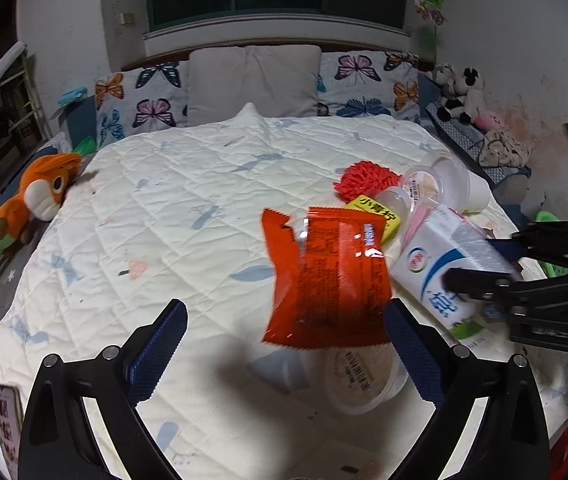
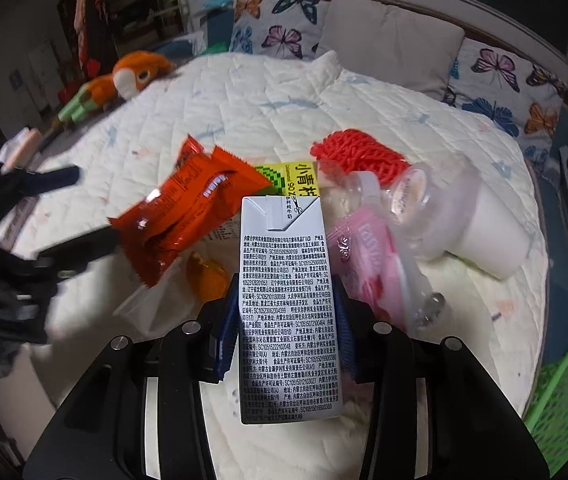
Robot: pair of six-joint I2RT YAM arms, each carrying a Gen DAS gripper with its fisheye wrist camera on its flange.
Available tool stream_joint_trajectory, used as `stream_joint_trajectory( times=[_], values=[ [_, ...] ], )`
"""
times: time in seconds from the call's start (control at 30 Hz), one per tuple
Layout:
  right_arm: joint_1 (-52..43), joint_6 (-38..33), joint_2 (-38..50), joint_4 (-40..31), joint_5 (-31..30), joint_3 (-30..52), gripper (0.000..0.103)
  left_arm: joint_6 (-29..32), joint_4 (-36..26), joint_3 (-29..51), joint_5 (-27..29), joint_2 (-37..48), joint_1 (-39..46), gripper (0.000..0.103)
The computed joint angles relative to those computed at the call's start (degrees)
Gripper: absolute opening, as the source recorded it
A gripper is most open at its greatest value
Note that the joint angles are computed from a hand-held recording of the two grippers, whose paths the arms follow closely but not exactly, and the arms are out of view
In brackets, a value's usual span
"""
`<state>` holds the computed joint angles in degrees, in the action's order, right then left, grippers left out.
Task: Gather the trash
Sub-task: 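Grasp the white milk carton with the right tool while the left tool grasps the orange wrapper, then carry both items to the green basket and release them from both tools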
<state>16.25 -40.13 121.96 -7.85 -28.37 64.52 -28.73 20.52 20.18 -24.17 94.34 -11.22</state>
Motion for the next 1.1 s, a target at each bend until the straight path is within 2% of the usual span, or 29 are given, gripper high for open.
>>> stream_joint_trajectory(
  times=[0.27, 0.37, 0.53, 0.6, 0.8, 0.93, 1.1],
  values=[
    [-7.2, -3.3, -7.8, -4.5, -6.4, -3.1, 0.043, 3.3, -3.4, 9.1, 4.9, 7.2, 2.2, 0.096],
    [-10.0, -4.4, -9.8, -5.3, -7.7, -3.8, 0.043, 4.1, -5.3, 12.9, 5.6, 11.0, 3.4, 0.096],
    [-14.9, -5.2, -10.9, -5.6, -8.5, -3.9, 0.043, 5.5, -5.0, 15.6, 9.8, 15.1, 5.8, 0.094],
    [-16.8, -5.5, -10.4, -5.8, -8.4, -3.3, 0.043, 5.6, -4.7, 16.1, 11.4, 15.9, 6.2, 0.08],
    [-23.0, -4.7, -7.2, -6.4, -7.9, 0.5, 0.043, 5.0, -2.9, 15.2, 13.7, 16.2, 7.2, 0.062],
    [-26.9, -4.0, -5.2, -6.8, -8.1, 2.9, 0.043, 4.7, -2.9, 13.1, 12.7, 12.8, 6.0, 0.053],
    [-31.1, -3.2, -2.1, -7.1, -7.9, 6.6, 0.043, 3.6, -4.8, 11.2, 10.6, 7.3, 3.5, 0.049]
  ],
)
